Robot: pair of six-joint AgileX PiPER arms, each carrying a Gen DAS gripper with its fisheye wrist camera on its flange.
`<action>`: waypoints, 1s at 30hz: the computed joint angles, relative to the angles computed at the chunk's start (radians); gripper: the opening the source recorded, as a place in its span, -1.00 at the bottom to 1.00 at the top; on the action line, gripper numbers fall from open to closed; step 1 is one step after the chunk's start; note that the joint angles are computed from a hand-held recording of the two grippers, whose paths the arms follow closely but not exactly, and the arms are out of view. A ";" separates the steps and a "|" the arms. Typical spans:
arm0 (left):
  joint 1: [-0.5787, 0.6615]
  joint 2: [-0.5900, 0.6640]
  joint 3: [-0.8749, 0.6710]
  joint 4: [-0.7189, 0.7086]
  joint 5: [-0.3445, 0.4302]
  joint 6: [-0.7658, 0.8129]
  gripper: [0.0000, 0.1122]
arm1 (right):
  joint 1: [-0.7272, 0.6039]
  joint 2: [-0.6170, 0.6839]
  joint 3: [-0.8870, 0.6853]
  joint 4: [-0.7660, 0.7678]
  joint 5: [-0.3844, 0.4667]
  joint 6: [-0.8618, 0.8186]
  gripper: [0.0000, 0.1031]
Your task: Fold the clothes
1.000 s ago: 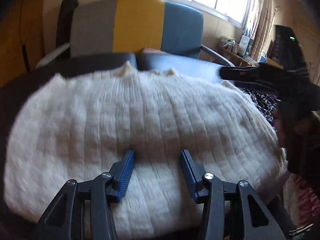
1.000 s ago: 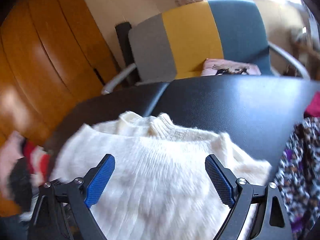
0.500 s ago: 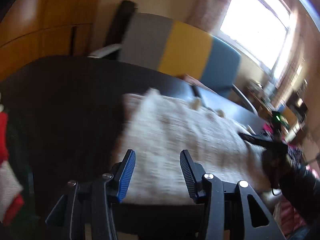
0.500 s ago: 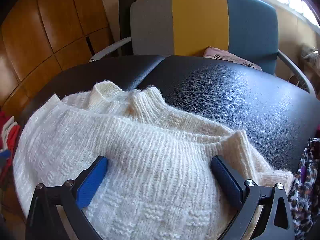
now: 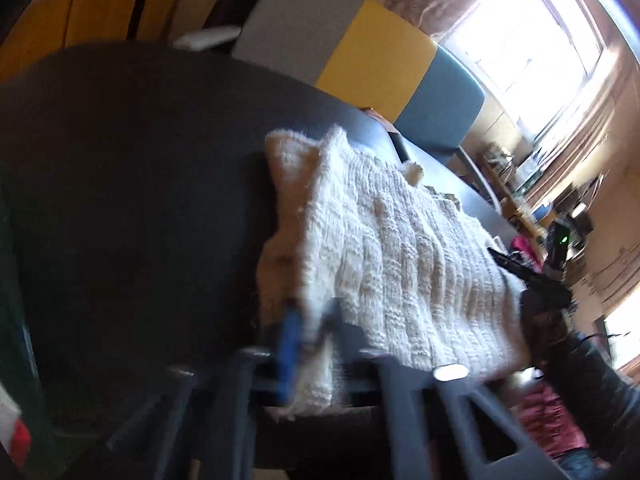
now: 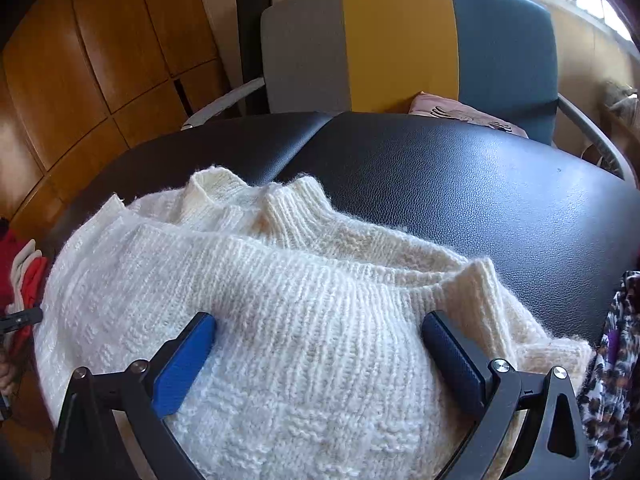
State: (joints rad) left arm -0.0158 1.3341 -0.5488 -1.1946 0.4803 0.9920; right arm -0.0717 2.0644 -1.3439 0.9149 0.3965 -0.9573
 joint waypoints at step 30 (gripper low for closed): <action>-0.116 0.279 -0.430 0.533 -0.007 -0.596 -0.45 | -0.023 0.004 0.005 0.106 0.019 -0.106 1.00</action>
